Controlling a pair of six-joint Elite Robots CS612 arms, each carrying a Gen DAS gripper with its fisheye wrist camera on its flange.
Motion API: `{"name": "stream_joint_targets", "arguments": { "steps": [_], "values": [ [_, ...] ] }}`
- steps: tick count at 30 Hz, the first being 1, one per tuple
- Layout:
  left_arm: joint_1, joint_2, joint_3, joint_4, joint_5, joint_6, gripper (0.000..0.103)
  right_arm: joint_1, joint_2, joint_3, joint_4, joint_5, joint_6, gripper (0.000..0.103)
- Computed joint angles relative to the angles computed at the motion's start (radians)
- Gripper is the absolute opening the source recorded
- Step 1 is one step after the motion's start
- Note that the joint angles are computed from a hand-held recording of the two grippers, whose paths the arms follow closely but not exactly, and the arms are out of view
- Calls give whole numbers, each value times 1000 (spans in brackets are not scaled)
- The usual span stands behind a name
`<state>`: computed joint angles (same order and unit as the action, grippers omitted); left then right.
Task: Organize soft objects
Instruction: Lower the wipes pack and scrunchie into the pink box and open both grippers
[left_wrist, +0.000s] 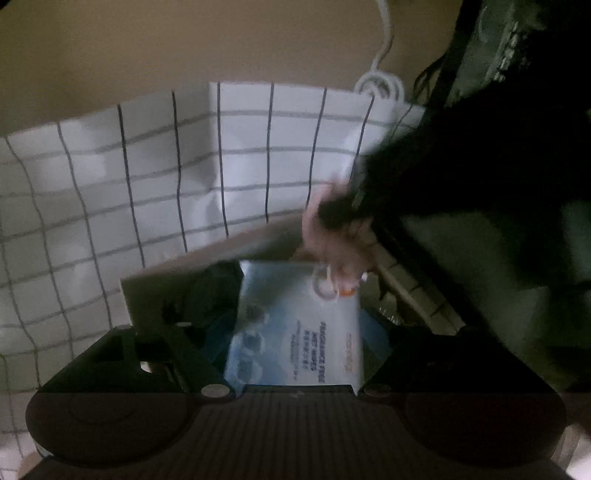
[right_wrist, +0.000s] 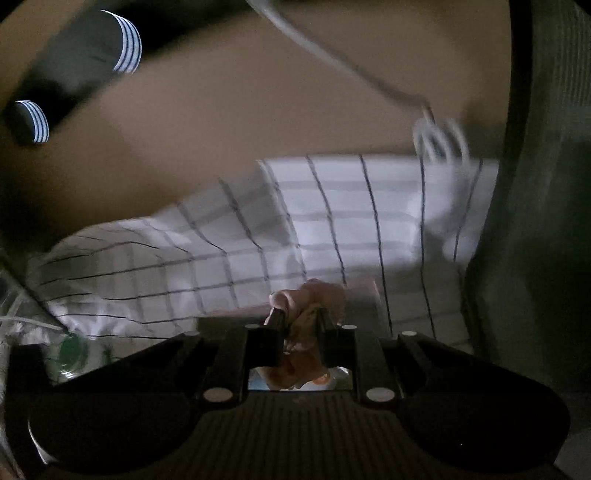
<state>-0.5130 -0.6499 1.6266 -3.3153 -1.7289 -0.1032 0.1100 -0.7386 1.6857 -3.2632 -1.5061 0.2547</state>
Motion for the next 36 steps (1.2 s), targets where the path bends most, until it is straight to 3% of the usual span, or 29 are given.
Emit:
{"name": "stream_joint_targets", "arguments": {
  "steps": [4, 8, 12, 14, 18, 21, 23, 26, 30, 34, 36],
  "values": [
    [2, -11, 18, -50, 26, 37, 80, -10, 32, -38, 94, 1, 30, 18],
    [-2, -35, 37, -35, 50, 30, 78, -10, 49, -55, 123, -6, 19, 19],
    [0, -53, 48, 44, -15, 28, 61, -10, 51, -54, 117, -3, 19, 20],
    [-9, -55, 54, 85, -5, 48, 61, -8, 49, -51, 113, -10, 20, 21],
    [-23, -45, 62, 83, 40, 65, 63, -6, 31, 0, 10, 16, 20, 42],
    [-16, -31, 69, 27, 33, 11, 64, 21, 18, 45, -91, -49, -48, 42],
    [-11, -28, 81, -11, 23, -28, 60, 38, 16, 68, -134, -79, -92, 42],
    [-7, -35, 112, -68, 18, -26, 59, 43, 20, 76, -113, -82, -49, 43],
    [-6, -32, 107, -33, 1, 38, 60, 29, 36, 63, -71, -30, 51, 43],
    [-6, -14, 93, -31, -41, 35, 67, 32, 37, 46, -29, -32, 63, 43],
    [-17, -8, 88, -21, -12, 66, 69, 37, 39, 36, -8, -42, 45, 43]
  ]
}}
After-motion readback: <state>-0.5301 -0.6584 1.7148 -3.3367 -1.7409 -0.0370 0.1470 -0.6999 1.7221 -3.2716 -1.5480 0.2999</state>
